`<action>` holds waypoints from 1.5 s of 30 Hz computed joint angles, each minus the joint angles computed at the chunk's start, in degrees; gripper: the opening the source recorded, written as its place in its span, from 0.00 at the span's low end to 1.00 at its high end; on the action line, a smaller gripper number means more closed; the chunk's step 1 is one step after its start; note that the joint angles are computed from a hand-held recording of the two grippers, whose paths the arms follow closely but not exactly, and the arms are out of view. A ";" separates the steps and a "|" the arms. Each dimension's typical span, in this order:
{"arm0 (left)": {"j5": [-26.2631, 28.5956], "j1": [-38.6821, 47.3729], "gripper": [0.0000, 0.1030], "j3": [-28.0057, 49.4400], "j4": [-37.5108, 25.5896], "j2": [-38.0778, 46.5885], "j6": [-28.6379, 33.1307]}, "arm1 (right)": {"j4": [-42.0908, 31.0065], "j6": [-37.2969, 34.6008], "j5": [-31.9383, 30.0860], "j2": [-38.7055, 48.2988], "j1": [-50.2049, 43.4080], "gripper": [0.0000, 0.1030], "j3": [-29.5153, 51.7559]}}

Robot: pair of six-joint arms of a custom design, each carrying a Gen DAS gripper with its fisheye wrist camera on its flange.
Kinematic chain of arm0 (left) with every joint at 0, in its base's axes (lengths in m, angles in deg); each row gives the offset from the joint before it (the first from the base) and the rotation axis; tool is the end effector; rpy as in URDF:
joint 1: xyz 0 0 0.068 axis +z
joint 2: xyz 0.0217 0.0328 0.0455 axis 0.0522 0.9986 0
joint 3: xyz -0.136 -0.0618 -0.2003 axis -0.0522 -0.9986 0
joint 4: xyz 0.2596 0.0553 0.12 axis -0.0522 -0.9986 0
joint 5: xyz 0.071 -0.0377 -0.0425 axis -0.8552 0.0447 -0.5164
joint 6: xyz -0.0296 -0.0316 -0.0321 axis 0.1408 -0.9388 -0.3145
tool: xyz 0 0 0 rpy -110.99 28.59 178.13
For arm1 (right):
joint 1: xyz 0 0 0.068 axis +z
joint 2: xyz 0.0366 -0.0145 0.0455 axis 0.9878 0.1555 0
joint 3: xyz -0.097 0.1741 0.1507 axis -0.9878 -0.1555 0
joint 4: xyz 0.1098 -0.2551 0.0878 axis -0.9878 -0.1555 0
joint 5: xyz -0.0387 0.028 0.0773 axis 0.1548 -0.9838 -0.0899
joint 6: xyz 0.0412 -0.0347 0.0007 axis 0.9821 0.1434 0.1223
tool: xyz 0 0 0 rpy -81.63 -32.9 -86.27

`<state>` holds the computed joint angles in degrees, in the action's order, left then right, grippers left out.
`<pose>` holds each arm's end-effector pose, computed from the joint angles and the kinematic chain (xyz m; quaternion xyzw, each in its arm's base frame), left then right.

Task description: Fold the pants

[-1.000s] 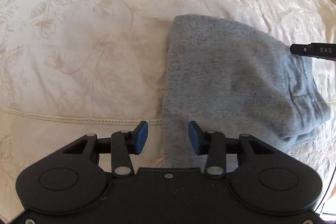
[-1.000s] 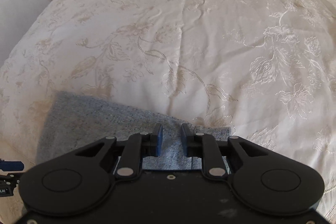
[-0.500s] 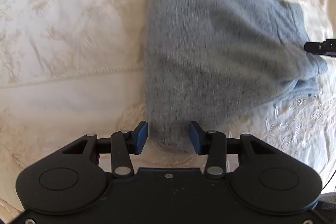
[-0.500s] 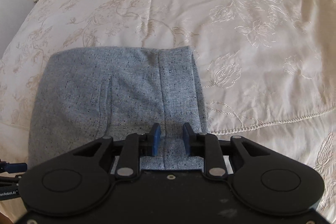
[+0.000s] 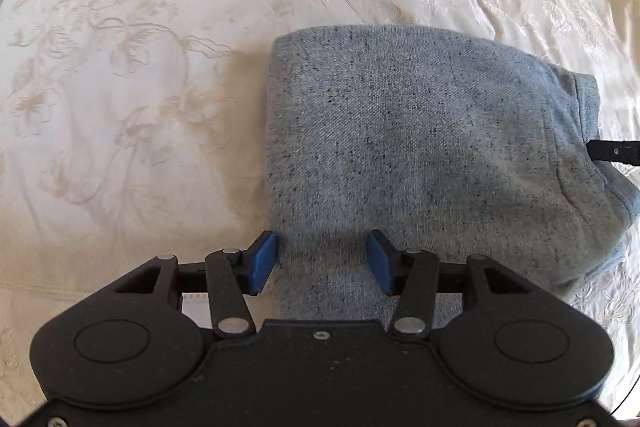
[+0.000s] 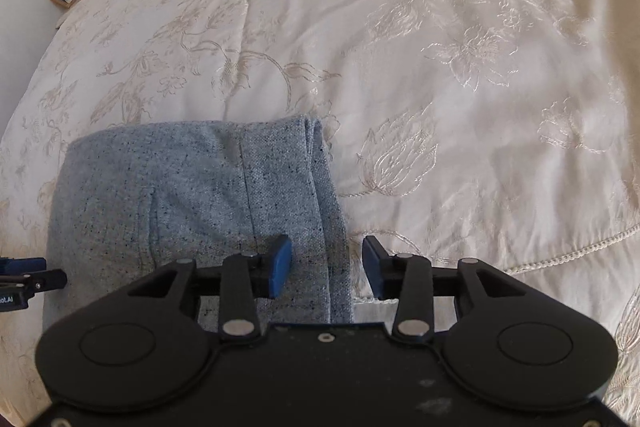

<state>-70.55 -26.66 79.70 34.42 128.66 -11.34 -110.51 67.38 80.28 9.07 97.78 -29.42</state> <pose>0.2061 -0.1159 0.1225 0.1319 0.9806 -0.0367 0.1403 0.1643 0.0512 0.0945 0.0990 0.9694 0.1078 0.1972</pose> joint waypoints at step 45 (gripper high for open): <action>-1.89 4.34 0.10 -2.22 -8.82 -24.27 -7.52 | -1.66 10.98 -1.28 -8.13 9.53 0.17 6.25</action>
<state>-72.44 -22.32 77.48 25.60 104.39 -18.85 -112.18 78.37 79.00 0.94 107.31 -23.17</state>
